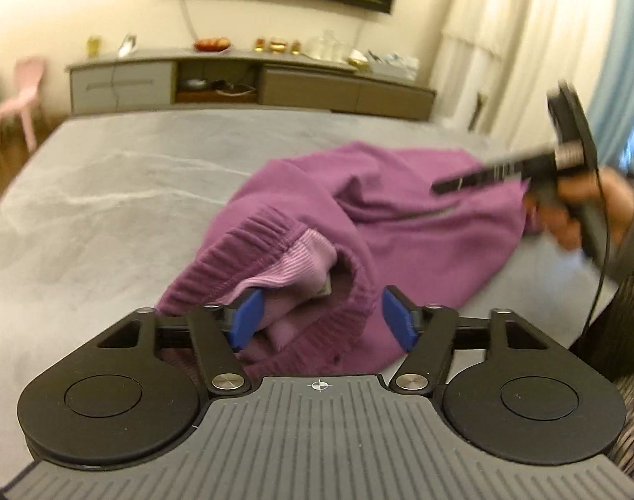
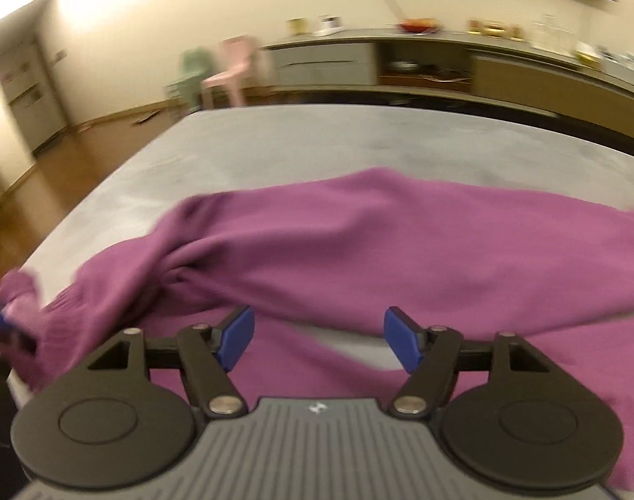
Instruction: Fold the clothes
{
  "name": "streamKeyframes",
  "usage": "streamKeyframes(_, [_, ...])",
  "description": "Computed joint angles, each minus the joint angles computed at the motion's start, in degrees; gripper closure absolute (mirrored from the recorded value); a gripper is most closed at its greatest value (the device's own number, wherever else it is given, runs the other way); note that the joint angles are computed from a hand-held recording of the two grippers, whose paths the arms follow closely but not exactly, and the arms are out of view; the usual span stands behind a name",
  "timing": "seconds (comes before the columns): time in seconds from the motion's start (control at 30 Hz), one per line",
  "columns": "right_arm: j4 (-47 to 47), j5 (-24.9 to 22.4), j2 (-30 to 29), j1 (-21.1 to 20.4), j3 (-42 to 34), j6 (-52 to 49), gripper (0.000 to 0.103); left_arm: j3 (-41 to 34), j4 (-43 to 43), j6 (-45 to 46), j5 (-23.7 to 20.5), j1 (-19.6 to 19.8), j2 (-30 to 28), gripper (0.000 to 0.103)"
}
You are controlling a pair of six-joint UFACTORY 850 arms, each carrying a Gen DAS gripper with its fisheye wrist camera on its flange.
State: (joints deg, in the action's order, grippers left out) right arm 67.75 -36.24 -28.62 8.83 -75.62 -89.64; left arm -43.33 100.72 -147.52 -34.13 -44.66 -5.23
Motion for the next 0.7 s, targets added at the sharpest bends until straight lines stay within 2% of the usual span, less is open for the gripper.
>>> streamKeyframes(0.1, [-1.27,0.09,1.04,1.43,1.84,-0.33,0.032,-0.61,4.87,-7.02,1.76,1.5,0.56,0.034])
streamKeyframes(0.13, [-1.87,0.19,1.27,1.44,2.41,0.27,0.032,-1.75,4.85,-7.58,3.88,2.43,0.05,0.029])
streamKeyframes(0.17, [-2.46,0.28,1.48,1.43,2.97,0.87,0.032,-2.99,4.57,-7.93,6.08,3.36,-0.54,0.029])
streamKeyframes(0.23, [-2.67,-0.43,1.69,0.5,3.87,1.14,0.032,-5.93,-1.73,-1.45,10.45,4.79,-2.54,0.029])
streamKeyframes(0.3, [-2.89,-0.34,1.7,-0.16,4.35,2.3,0.032,-9.63,-12.76,10.54,12.86,5.73,-5.67,0.033])
streamKeyframes(0.33, [-3.2,-0.39,1.38,-0.61,4.11,3.2,0.032,-11.21,-18.34,16.54,12.28,5.82,-7.2,0.041])
streamKeyframes(0.4, [-3.17,-0.36,0.94,-1.52,4.11,4.54,0.032,-13.12,-25.25,24.16,10.9,6.09,-9.56,0.078])
streamKeyframes(0.43, [-3.4,-0.68,0.51,-1.92,3.66,5.32,0.032,-13.84,-26.77,25.61,9.27,6.16,-10.69,0.103])
streamKeyframes(0.47, [-3.51,-1.2,0.26,-2.51,3.37,5.71,0.032,-13.52,-25.88,24.88,6.65,5.58,-10.43,0.103])
streamKeyframes(0.5, [-3.41,-1.42,0.23,-2.92,3.34,5.81,0.033,-13.03,-22.91,21.77,2.09,4.26,-10.43,0.103])
streamKeyframes(0.57, [-3.08,-1.53,-0.21,-3.32,2.93,5.76,0.033,-9.07,-11.87,15.08,-9.91,-0.57,-6.43,0.103])
streamKeyframes(0.63, [-3.13,-1.81,-1.07,-3.52,2.15,6.28,0.033,-5.4,-4.44,14.41,-21.16,-5.66,-2.33,0.103])
streamKeyframes(0.67, [-3.39,-1.78,-1.5,-3.44,1.78,6.85,0.033,-3.81,-3.75,15.3,-24.03,-7.69,-0.76,0.103])
streamKeyframes(0.7, [-3.06,-1.5,-1.82,-3.21,1.57,6.76,0.032,-2.55,-4.21,17.62,-24.49,-9.16,1.37,0.103])
